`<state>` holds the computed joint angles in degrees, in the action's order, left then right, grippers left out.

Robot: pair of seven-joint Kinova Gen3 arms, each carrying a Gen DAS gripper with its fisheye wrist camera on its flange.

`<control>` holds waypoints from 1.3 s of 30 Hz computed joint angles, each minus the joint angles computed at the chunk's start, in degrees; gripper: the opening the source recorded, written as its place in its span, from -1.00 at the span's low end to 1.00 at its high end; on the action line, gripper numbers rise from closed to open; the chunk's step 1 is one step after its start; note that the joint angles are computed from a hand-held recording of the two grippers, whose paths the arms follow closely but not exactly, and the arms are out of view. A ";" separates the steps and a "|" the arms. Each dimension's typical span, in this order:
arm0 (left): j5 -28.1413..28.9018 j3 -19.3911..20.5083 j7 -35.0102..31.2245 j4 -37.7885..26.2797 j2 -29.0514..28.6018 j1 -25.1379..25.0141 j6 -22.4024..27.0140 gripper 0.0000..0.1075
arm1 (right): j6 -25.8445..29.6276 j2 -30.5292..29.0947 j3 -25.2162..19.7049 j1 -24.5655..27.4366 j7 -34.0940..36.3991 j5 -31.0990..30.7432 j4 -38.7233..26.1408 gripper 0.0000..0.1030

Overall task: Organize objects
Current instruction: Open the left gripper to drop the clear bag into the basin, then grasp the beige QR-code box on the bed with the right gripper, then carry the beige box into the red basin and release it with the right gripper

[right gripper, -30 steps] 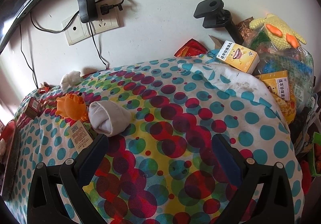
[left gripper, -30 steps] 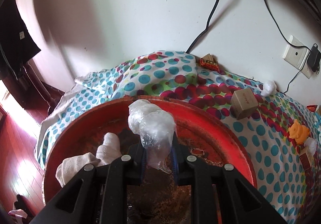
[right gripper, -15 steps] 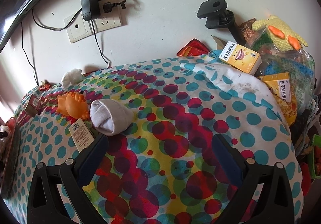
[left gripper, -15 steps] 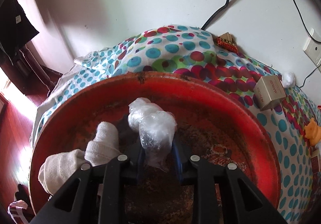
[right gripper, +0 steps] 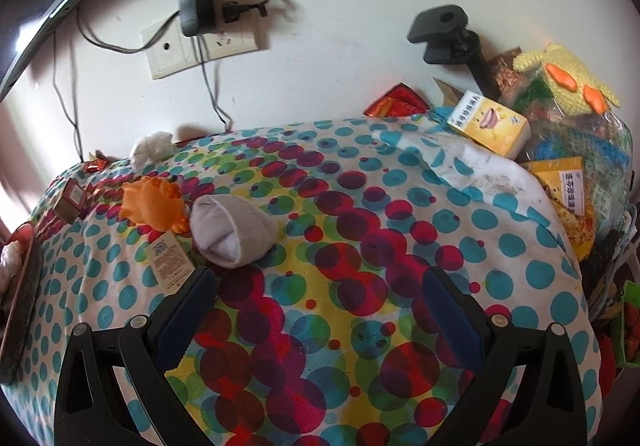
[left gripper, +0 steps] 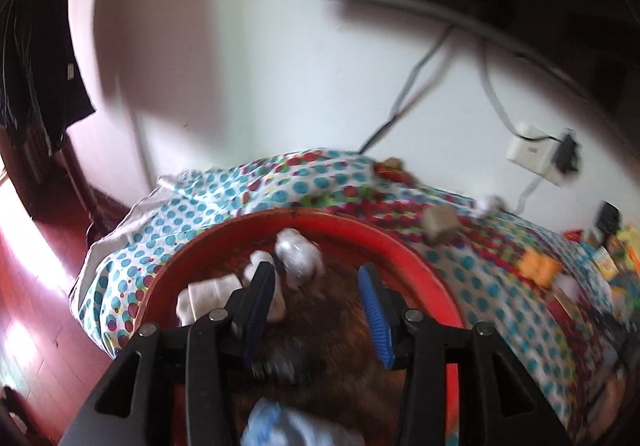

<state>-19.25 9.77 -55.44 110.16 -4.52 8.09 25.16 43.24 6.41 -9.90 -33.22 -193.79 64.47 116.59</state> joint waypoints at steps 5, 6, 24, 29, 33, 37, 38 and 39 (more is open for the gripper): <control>7.71 3.19 -3.90 13.27 -11.48 2.68 -5.80 0.04 | -2.11 0.56 -0.69 -0.46 7.06 -1.19 -1.19 0.99; 8.54 5.84 -3.42 15.93 -12.89 1.33 -7.88 0.04 | -2.49 0.70 -0.50 -1.14 7.78 -1.16 -1.35 0.99; 19.79 11.96 -7.56 26.16 -11.09 7.32 -18.18 0.04 | -8.89 9.37 5.67 -0.99 37.69 -24.02 -14.50 -0.46; 20.14 13.28 -7.79 26.61 -12.70 4.87 -18.67 0.04 | -5.50 7.33 7.96 -5.47 31.16 -18.83 -12.26 -0.46; 19.85 18.62 -6.47 26.61 -14.79 -0.34 -17.78 0.04 | -1.81 5.59 6.47 -5.73 26.94 -16.49 -11.04 -0.46; 18.29 26.80 -4.26 26.22 -19.79 -9.01 -15.11 0.04 | 4.70 4.53 4.31 -7.04 22.08 -13.47 -10.79 -0.46; 18.11 27.51 -3.46 26.61 -21.48 -10.23 -14.80 0.04 | 6.64 4.22 3.72 -7.74 20.09 -12.14 -10.75 -0.46; 18.39 27.19 -3.59 26.90 -22.52 -10.39 -14.49 0.04 | 8.12 3.98 3.02 -8.18 18.60 -11.21 -10.66 -0.46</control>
